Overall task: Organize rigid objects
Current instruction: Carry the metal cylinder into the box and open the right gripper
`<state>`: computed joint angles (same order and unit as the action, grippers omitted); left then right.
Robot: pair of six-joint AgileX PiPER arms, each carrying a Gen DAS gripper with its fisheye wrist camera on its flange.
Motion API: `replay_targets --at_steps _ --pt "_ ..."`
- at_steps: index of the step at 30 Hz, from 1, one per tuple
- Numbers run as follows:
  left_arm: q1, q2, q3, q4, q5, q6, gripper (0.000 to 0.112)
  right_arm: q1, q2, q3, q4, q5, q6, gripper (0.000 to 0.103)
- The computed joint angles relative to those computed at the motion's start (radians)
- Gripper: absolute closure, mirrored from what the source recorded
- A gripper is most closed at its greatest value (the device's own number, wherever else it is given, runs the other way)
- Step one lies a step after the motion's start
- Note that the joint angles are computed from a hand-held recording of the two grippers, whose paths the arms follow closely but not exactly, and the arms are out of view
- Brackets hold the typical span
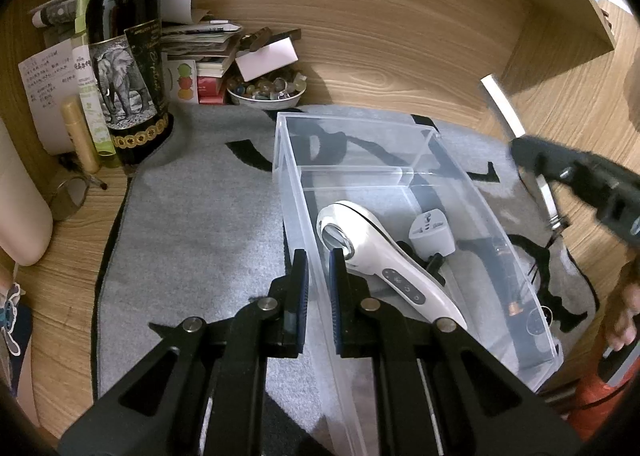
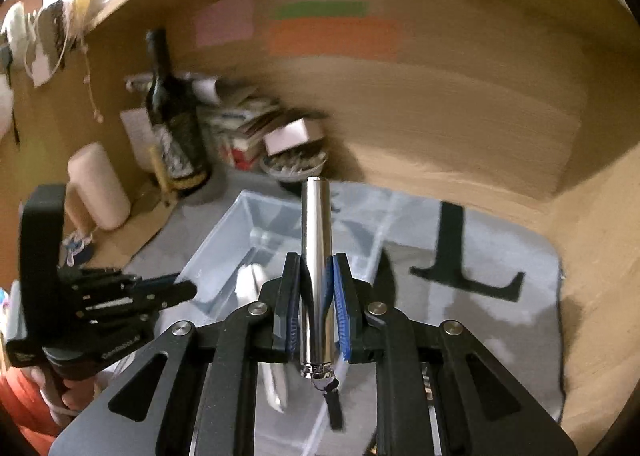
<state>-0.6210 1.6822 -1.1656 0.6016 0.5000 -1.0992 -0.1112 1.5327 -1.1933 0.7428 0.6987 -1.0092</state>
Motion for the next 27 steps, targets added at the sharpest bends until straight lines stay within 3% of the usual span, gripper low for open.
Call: replay_targets --at_steps 8,17,27 --pt "0.007 -0.002 0.003 -0.015 -0.012 0.009 0.103 0.069 0.115 -0.045 -0.138 0.009 0.115 0.089" --pt "0.011 -0.003 0.007 -0.017 -0.02 0.008 0.103 0.118 0.156 -0.072 -0.285 0.024 0.201 0.089" --pt "0.011 -0.003 0.007 -0.012 -0.02 0.004 0.103 0.108 0.14 -0.073 -0.278 0.031 0.192 0.088"
